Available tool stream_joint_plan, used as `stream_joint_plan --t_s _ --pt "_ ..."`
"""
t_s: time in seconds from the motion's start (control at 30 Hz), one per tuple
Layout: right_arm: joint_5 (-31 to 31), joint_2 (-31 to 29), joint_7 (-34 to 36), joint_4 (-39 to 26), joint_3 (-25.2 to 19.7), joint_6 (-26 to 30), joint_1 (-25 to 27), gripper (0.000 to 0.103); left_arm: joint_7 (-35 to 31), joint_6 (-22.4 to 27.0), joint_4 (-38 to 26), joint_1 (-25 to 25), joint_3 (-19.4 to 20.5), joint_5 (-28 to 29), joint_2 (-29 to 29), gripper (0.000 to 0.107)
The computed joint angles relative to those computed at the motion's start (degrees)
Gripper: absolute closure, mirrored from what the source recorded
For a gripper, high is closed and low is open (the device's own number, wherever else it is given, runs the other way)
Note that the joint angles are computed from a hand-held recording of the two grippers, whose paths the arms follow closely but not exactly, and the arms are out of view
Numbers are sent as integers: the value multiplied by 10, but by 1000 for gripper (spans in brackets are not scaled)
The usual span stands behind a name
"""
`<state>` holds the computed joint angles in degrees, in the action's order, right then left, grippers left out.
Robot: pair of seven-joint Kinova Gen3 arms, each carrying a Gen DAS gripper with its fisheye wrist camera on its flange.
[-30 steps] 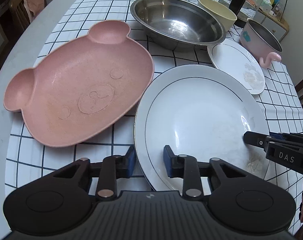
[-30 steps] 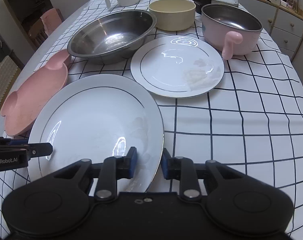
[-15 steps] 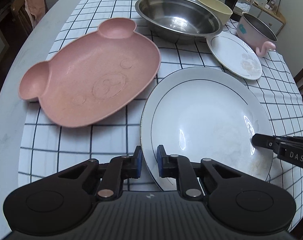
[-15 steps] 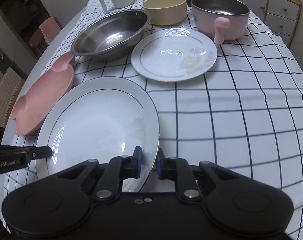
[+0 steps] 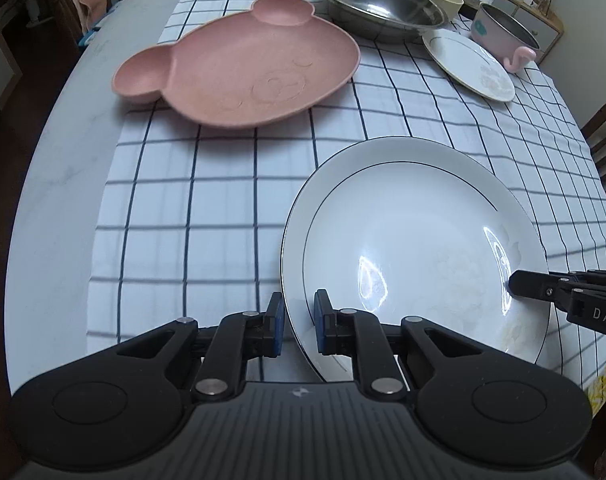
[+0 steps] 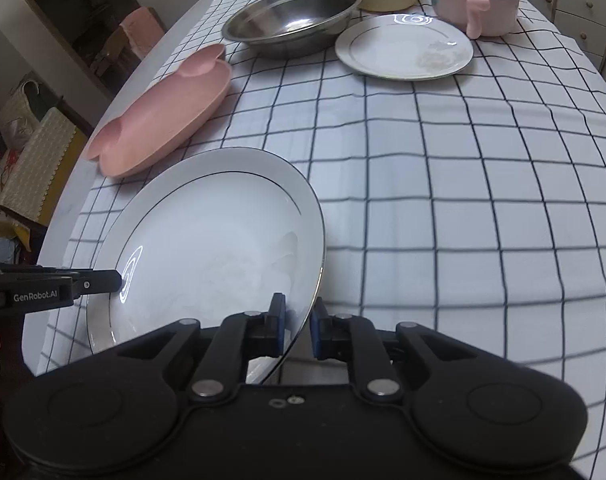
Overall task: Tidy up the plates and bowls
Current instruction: 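Lift the large white plate with both tools and carry it toward the small white plate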
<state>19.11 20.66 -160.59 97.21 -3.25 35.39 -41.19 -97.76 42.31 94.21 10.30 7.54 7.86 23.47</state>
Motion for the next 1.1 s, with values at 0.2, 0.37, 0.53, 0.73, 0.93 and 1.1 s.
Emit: stream_joint_plan --t_s 0.2,0.37,0.53,0.73,0.93,1.1 --pt "16 -7 -45 7 -2 11 -34 90 -29 -12 43 -12 4 7 -25 94" --pt "27 -3 -78 12 -4 14 -44 90 -52 -26 57 -15 8 13 -32 94" --pt "45 2 -105 5 -1 34 -59 87 -65 -22 55 -15 6 14 -32 93" --pt "87 -1 -151 -9 0 87 -83 77 -85 -40 70 -20 9 16 -51 93" --pt "135 -11 -195 -18 -11 131 -101 70 -125 -60 86 -33 17 42 -79 93" --pt "167 -12 -214 -37 -22 169 -114 64 -164 -68 90 -42 22 75 -96 93"
